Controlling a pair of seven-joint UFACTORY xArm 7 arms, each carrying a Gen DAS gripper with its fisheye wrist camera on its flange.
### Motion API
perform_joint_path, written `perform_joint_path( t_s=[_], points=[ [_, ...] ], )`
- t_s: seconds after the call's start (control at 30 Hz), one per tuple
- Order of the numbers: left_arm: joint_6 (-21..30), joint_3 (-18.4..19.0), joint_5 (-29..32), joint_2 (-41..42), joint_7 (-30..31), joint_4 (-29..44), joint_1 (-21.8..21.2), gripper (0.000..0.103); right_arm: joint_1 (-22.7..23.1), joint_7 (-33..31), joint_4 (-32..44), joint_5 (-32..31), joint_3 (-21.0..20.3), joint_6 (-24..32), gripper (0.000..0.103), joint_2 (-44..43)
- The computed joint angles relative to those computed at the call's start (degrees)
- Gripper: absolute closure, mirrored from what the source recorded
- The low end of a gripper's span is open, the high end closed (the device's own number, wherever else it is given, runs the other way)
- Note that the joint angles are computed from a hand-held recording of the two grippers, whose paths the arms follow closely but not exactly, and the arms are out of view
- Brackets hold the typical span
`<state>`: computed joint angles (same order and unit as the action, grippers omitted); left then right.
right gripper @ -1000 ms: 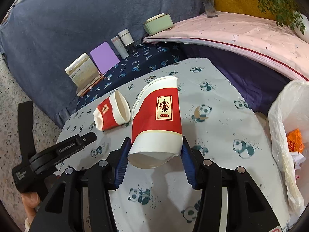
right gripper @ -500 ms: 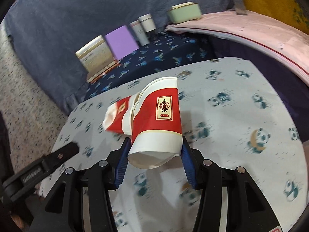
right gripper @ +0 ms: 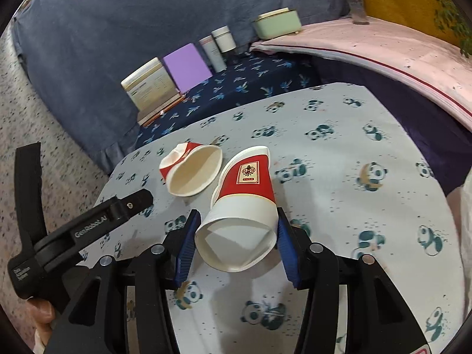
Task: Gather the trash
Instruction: 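Grasp the other red-and-white paper cup with the left tool, then carry the cup in the left tool over the bin while the right tool carries its cup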
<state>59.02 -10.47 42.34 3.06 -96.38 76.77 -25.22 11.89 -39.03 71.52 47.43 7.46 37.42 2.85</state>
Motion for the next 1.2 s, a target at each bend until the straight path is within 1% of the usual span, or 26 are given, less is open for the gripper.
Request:
perform_joint_path(
  t_s=[0.17,0.23,0.3,0.33,0.37,0.4,0.43,0.47,0.5,0.53,0.6,0.8,0.93,1.07,1.2],
  points=[
    [0.51,1.21,0.91,4.51,1.85,4.43,-0.51,0.017,-0.59,-0.21,0.56,0.36,-0.23,-0.89,0.054,0.78],
    [1.30,2.00,0.79,6.34,2.73,6.23,-0.87,0.023,-0.85,-0.29,1.00,0.55,-0.20,-0.93,0.054,1.24],
    [0.80,2.80,-0.69,7.36,3.77,6.87,-0.80,0.034,-1.15,-0.39,1.23,0.87,-0.14,-0.86,0.054,1.49],
    [0.06,3.17,-1.40,7.63,4.00,6.80,-0.70,0.037,-1.26,-0.49,1.30,1.03,-0.09,-0.85,0.054,1.56],
    [-0.34,3.44,-1.82,7.59,3.96,6.43,-0.76,0.044,-1.33,-0.51,1.30,1.01,-0.05,-0.99,0.054,1.60],
    [-0.85,3.66,-2.00,7.52,3.81,6.05,-0.81,0.055,-1.37,-0.50,1.23,0.98,0.00,-1.18,0.054,1.59],
    [-1.40,3.80,-2.13,7.40,3.94,5.72,-0.83,0.061,-1.41,-0.55,1.24,0.97,0.04,-1.24,0.054,1.62],
    [-1.97,3.82,-2.79,7.31,4.57,5.45,-0.71,0.075,-1.46,-0.55,1.21,1.02,0.06,-1.27,0.054,1.63],
    [-2.26,3.84,-3.19,7.22,4.91,5.29,-0.70,0.084,-1.50,-0.56,1.10,1.14,0.09,-1.23,0.054,1.53],
    [-2.52,3.86,-3.24,7.05,4.85,5.06,-0.79,0.085,-1.54,-0.65,1.00,1.31,0.11,-1.20,0.054,1.42],
    [-2.20,3.75,-2.72,6.72,4.80,5.06,-1.20,0.092,-1.59,-1.09,0.51,1.75,0.05,-1.12,0.054,0.91],
    [-0.07,2.58,-0.99,5.13,4.43,5.92,-2.67,0.096,-1.61,-2.03,-1.01,3.61,-0.65,-0.84,0.054,-1.30],
    [1.36,1.45,-0.33,4.62,3.50,7.01,-3.93,0.096,-1.62,-2.47,-2.54,4.69,-1.66,-0.30,0.054,-3.59],
    [2.98,0.20,0.48,5.09,2.99,9.28,-6.00,0.097,-1.61,-3.04,-4.65,5.56,-3.15,0.33,0.055,-6.68],
    [4.18,-0.28,1.14,6.59,2.84,12.39,-8.33,0.097,-1.80,-3.44,-6.90,6.30,-5.21,1.04,0.054,-10.19]
  ],
)
